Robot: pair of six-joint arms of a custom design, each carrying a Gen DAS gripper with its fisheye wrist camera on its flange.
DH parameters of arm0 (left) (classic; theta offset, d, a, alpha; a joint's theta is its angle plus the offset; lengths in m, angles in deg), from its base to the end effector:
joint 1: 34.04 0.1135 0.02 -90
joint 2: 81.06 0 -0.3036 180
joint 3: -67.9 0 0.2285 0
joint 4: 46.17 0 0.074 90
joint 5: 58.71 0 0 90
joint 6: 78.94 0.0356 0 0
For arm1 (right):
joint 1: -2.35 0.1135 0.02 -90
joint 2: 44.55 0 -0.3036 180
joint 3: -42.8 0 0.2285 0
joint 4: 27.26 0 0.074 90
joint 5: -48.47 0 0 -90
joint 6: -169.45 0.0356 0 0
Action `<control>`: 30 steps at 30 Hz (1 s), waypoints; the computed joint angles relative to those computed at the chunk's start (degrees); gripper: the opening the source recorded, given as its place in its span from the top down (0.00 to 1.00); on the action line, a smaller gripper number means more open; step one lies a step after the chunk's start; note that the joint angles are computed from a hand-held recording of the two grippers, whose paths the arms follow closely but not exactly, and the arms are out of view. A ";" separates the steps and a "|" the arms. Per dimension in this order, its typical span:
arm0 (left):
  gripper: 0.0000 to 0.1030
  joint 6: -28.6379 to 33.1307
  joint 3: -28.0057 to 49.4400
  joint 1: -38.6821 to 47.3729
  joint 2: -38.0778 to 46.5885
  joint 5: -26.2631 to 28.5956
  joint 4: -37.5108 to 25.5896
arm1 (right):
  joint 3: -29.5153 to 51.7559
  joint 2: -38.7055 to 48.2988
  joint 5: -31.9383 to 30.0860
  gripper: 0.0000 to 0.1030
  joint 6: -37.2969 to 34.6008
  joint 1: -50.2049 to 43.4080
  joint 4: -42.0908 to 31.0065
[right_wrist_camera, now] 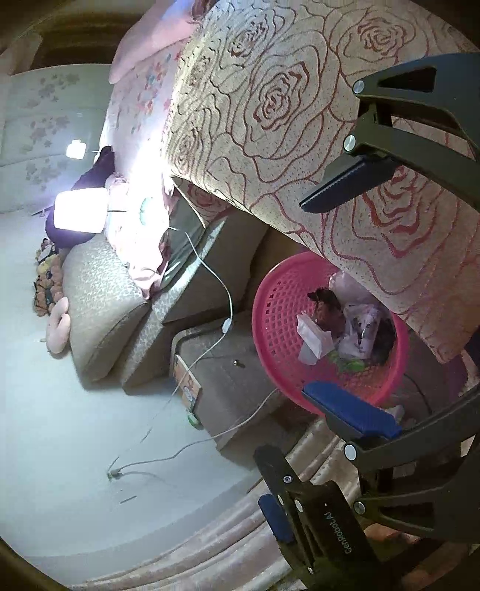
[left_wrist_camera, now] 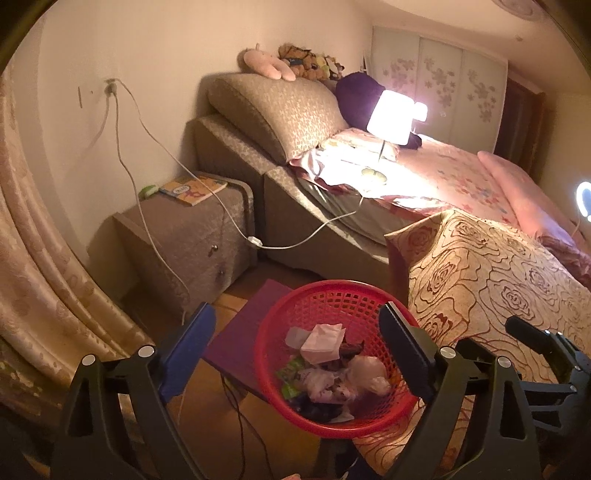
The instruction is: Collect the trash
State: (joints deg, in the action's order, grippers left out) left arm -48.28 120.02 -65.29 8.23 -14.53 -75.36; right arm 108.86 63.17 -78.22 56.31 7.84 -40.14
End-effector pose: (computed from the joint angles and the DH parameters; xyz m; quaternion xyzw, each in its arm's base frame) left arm 0.2167 -0.1016 0.1885 -0.2962 0.8553 0.1339 0.4035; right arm 0.3390 0.0540 0.1673 -0.3164 0.8523 0.2519 0.3316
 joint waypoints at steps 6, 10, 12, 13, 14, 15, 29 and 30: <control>0.15 -1.44 0.43 -0.93 -0.80 -1.43 -2.04 | -3.25 -3.41 0.12 0.07 0.73 -0.94 3.14; 0.15 -1.89 0.37 -1.34 -1.05 -2.21 -2.33 | -3.76 -4.37 0.42 0.07 0.94 -1.26 3.47; 0.15 -2.07 0.43 -1.46 -1.00 -2.26 -2.50 | -3.70 -4.47 0.36 0.07 1.05 -1.43 3.35; 0.15 -2.08 0.41 -1.48 -1.01 -2.26 -2.43 | -3.70 -4.49 0.32 0.07 1.03 -1.48 3.26; 0.15 -2.17 0.41 -1.49 -0.99 -2.19 -2.44 | -3.77 -4.52 0.36 0.07 1.03 -1.41 3.27; 0.15 -2.21 0.46 -1.50 -0.95 -2.19 -2.57 | -3.83 -4.53 0.34 0.07 0.99 -1.40 3.30; 0.15 -1.73 0.86 -1.22 0.17 -1.98 -2.40 | -4.12 -4.34 0.14 0.07 0.71 -1.15 2.76; 0.15 -1.76 0.80 -1.19 0.21 -1.90 -2.23 | -4.11 -4.35 0.17 0.07 0.72 -1.15 2.76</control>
